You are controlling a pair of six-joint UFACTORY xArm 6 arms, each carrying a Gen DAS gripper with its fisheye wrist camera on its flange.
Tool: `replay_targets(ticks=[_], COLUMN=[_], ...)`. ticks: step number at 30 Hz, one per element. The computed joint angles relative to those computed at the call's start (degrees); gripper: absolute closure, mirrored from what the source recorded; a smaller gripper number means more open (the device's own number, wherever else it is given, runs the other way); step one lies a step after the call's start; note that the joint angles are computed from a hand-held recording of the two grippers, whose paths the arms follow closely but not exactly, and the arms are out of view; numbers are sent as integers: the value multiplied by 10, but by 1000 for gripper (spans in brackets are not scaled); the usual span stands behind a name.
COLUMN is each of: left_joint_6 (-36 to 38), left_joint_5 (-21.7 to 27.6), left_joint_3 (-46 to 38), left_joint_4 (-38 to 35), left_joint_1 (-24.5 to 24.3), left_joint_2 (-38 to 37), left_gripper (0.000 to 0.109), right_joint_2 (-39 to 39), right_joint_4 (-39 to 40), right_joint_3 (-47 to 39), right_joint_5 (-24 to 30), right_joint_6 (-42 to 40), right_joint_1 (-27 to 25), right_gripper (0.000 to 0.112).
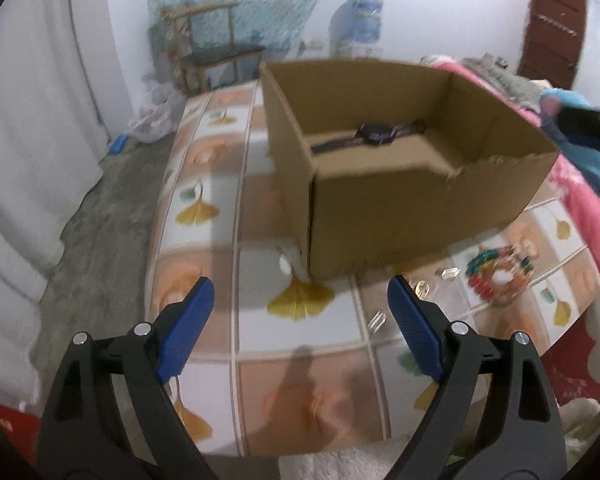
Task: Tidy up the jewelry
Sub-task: 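Withdraw both grippers from the box toward the loose jewelry beside it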
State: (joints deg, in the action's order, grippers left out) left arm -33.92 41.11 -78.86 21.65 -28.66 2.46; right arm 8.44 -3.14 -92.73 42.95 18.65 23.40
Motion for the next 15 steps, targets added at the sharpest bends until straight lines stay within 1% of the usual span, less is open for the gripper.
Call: replay_targets(ticks=[1,3,5,7,9,11,14,15], left_joint_6=[-5,-16,-25,-25,-27,-24,-24,-24], left_joint_5=[8,29,43,52,55,66,85,85], left_joint_3=[1,6,8,14,26,29,21,20], left_joint_4=[1,4,8,-11,-30,-42,-32,-26], left_joint_1=[-2,-7,-11,-10,-11,-15,-24,-25], left_joint_2=[0,0,0,1,-2,1,10,10], left_gripper=[24,24,24,24,24,24,23,22], right_joint_2=[-14,-17,-28,-37,-50,-59,-72,-75], right_joint_4=[-29,-89,-124,-158,-182,-192,-205,-205], right_joint_3=[22,50,72,96,114,137,166,175], right_joint_5=[6,7,18,28,43,39,29,23], right_joint_6=[26,79,107,136,153,151,153,154], right_joint_1=[0,4,5,5,9,9,8,7], right_gripper=[16,16,16,16,16,16,16,16])
